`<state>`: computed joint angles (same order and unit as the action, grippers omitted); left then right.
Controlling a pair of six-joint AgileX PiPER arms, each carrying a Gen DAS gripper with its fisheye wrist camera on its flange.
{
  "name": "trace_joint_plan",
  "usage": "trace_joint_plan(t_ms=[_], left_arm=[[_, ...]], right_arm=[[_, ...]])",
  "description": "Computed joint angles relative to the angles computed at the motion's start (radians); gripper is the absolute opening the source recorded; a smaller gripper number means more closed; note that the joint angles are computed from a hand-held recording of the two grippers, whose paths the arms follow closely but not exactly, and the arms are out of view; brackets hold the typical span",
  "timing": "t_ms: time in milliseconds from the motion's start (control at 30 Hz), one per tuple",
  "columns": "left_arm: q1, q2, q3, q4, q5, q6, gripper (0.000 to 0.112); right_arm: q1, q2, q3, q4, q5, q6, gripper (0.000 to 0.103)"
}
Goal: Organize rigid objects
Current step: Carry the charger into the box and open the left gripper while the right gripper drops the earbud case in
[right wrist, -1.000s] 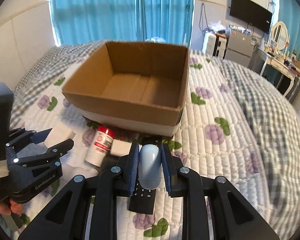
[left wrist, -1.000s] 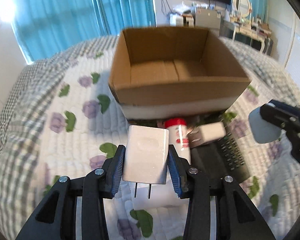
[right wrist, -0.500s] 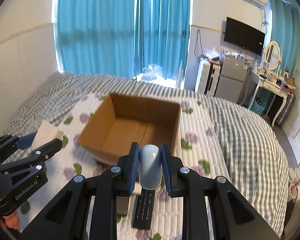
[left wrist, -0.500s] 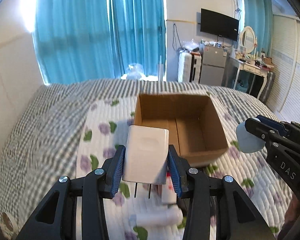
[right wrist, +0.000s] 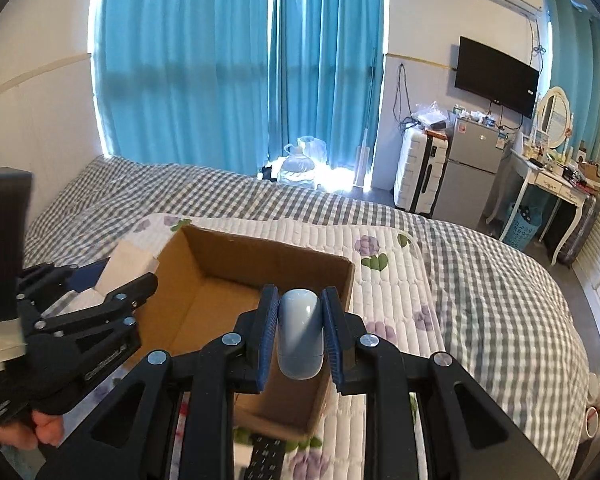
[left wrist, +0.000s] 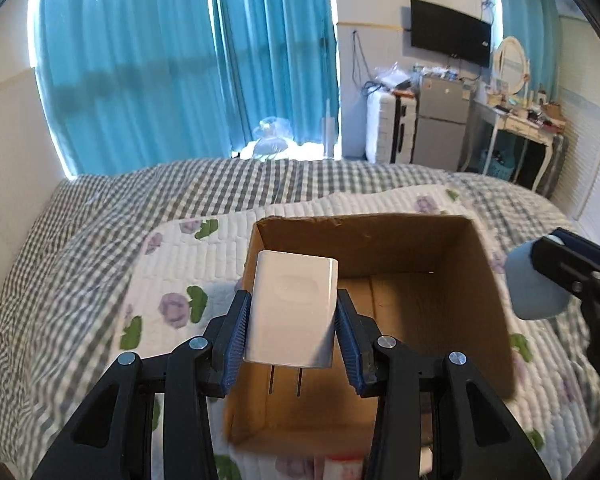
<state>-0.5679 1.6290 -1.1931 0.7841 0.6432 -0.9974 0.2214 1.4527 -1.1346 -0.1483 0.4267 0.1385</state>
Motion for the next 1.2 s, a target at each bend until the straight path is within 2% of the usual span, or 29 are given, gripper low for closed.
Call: trace_joint_plan(t_ms=[167,267,333,433,667,833,933,1000,1033,1200], left_arm=[[0.018,0.101,-0.042,-0.025,-0.034,0.022,0.042],[0.027,0.125,-0.029,-0.031,-0.075,0.028,0.043],[0.024,0.129,-0.019,-0.040,-0.094,0.030,0.047],[0.004,0.112,-0.003,0.008,-0.095,-0.005,0.063],[0.020,0.034,0.019,0.047,-0.076,-0.003,0.063],[0.063,-0.014,0.064,0.065,-0.098,-0.014,0.063],[0.072,-0.044,0.094,0.081,-0.108,-0.030,0.063],[0.071,-0.074,0.114,0.078,-0.105,-0.035,0.068],[0.067,-0.092,0.124,0.079,-0.098,-0.042,0.073],[0.012,-0.217,0.177,0.073,-0.020,-0.061,0.085]], right_arm=[[-0.056,0.096,-0.017,0.151,-0.062,-0.155,0.022],[-0.090,0.132,-0.025,0.267,-0.065,-0.275,0.022],[-0.097,0.133,-0.017,0.292,-0.069,-0.301,0.022],[-0.088,0.113,-0.006,0.269,-0.068,-0.275,0.022],[-0.066,0.154,-0.083,0.219,-0.048,-0.221,0.022],[-0.089,0.284,-0.184,0.382,-0.011,-0.325,0.022],[-0.095,0.310,-0.177,0.444,-0.013,-0.358,0.023],[-0.081,0.291,-0.156,0.357,-0.029,-0.271,0.037],[-0.074,0.266,-0.138,0.310,-0.033,-0.229,0.048],[-0.032,0.106,-0.091,0.075,0.050,-0.029,0.052]])
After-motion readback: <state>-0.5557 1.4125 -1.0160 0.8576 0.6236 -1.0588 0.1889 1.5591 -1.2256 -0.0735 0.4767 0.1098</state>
